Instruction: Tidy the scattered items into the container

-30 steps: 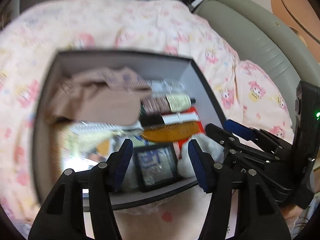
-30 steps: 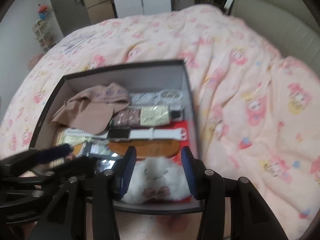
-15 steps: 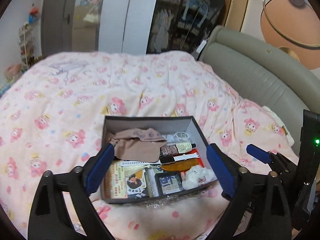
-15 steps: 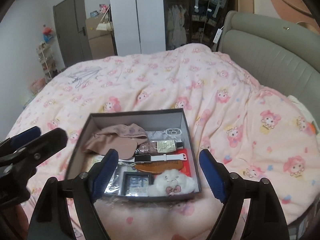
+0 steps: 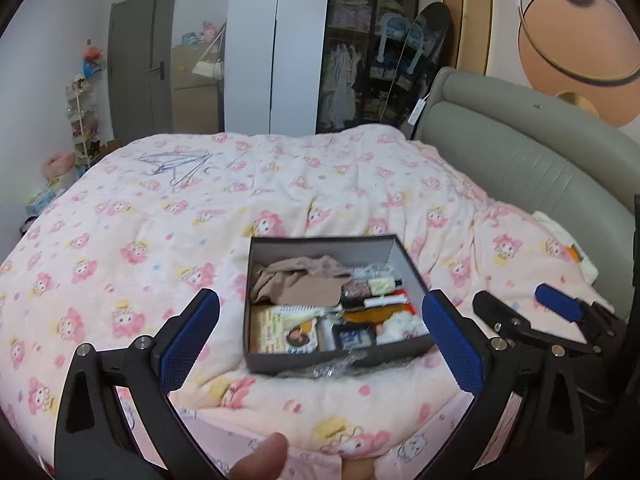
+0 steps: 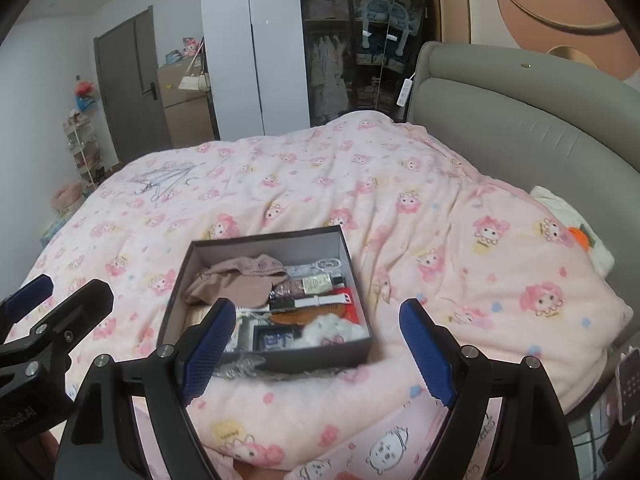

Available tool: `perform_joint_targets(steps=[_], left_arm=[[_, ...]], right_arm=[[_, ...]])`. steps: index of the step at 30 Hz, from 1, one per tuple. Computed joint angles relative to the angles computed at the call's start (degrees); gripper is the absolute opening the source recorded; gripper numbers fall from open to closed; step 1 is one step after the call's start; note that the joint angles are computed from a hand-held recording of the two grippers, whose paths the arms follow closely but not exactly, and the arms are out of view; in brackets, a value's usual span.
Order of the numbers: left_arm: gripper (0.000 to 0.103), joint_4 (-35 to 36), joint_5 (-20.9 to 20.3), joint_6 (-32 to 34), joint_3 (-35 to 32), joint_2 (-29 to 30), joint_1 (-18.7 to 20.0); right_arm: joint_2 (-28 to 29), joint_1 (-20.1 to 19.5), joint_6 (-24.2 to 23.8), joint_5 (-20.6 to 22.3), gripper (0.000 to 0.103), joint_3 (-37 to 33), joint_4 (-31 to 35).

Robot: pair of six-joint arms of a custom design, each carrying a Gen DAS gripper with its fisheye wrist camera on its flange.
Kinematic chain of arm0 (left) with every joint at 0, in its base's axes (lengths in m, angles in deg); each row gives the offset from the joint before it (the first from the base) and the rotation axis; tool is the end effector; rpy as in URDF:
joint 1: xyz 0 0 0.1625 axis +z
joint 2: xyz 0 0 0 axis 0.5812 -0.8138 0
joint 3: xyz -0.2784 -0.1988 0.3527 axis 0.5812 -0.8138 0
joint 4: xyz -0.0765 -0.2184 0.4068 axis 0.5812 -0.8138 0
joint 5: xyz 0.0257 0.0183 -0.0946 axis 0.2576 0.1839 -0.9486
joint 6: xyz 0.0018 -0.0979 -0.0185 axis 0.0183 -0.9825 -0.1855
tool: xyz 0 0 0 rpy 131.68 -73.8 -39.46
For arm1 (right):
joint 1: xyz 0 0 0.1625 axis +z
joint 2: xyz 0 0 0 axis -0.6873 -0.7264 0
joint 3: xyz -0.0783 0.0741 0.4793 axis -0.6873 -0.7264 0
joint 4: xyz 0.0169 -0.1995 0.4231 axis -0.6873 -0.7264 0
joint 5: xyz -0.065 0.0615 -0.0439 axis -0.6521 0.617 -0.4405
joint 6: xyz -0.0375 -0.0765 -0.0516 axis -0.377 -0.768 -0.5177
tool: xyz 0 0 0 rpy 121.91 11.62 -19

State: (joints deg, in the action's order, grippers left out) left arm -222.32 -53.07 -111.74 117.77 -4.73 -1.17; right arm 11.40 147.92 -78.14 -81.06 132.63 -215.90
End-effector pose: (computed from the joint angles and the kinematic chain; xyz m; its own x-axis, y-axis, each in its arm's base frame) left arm -0.4590 -0.5907 0.1810 -0.7406 -0.2722 -0.6144 0.4056 0.5479 -0.7317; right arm 0.2625 -0.6586 0.3654 -0.7024 -0.2963 0.6472 -0.6595 0.6128 -0.4352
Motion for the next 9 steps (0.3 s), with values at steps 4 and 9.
perform_joint_targets(steps=[4, 9], left_arm=[[0.102, 9.80, 0.42, -10.90, 1.26, -1.46, -0.32], [0.102, 14.35, 0.68, -14.65, 1.41, -1.95, -0.31]], right_arm=[[-0.61, -0.46, 0.76, -0.04, 0.083, 1.12, -0.12], [-0.77, -0.81, 0.98, -0.14, 0.083, 1.61, 0.69]])
